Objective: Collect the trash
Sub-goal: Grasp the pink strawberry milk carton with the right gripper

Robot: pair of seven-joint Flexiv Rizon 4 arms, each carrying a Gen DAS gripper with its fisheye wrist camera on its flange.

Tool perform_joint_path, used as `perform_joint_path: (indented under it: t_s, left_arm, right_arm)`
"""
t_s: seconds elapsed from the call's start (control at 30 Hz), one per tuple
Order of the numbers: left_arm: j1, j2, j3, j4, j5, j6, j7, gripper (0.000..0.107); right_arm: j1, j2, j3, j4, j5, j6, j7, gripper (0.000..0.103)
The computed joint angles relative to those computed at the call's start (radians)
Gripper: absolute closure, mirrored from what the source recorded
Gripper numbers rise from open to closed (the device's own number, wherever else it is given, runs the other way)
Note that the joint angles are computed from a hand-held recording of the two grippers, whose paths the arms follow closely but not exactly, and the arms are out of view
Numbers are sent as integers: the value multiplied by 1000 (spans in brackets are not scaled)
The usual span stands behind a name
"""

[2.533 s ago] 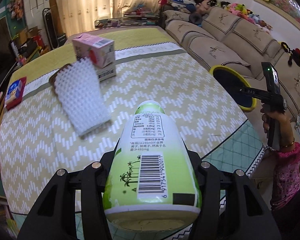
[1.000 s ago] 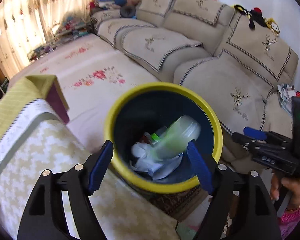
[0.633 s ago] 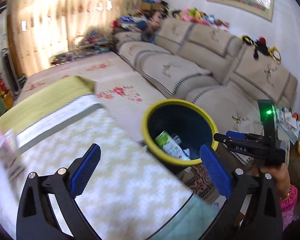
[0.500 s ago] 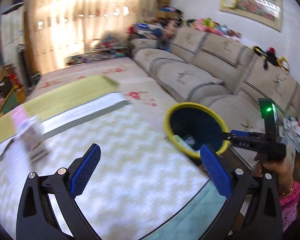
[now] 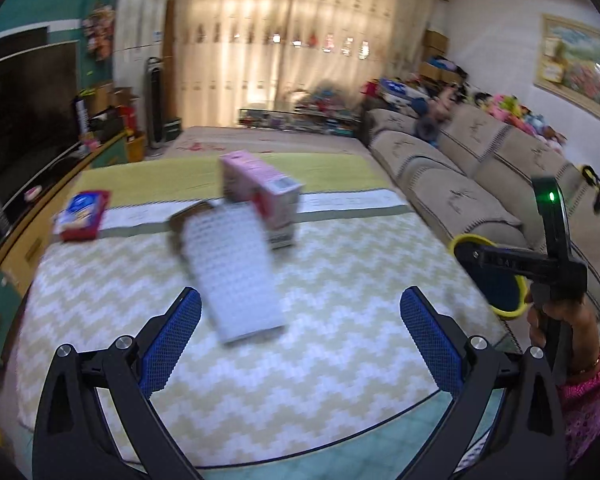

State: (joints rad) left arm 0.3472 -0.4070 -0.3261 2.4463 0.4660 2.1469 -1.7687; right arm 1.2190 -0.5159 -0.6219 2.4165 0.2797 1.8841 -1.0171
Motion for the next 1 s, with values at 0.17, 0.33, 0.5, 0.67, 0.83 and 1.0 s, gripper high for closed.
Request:
perform_joint_path:
  t_s: [0.17,0.33,0.5,0.67,0.83,1.0]
  left_arm:
    - [48,-10,37,31,16,34,-2,9]
    - [112,-35,32,32,54,52,-28,9]
    - [169,-53,0,27,90,45,-48,9]
    - [199,-73,-29,18,97,31,-47,9]
    - [223,-97,-47,15,101,33,-41,9]
    - [224,-107,-56,15,94,33,-33,9]
  right_arm:
    - [-59,-34,91,-163,-111,-46,-27,42]
    - [-137,-82,176,-319,-222,-93,-35,42]
    - [-195,-129,221,-428,-309,-129,-10,42]
    - [-204,-186,210,-499,-354,-157,41,42]
    - [-230,-219,225,-536,-397,-165,77,42]
    - [-226,-237,212,-551,-422,-168,93,62]
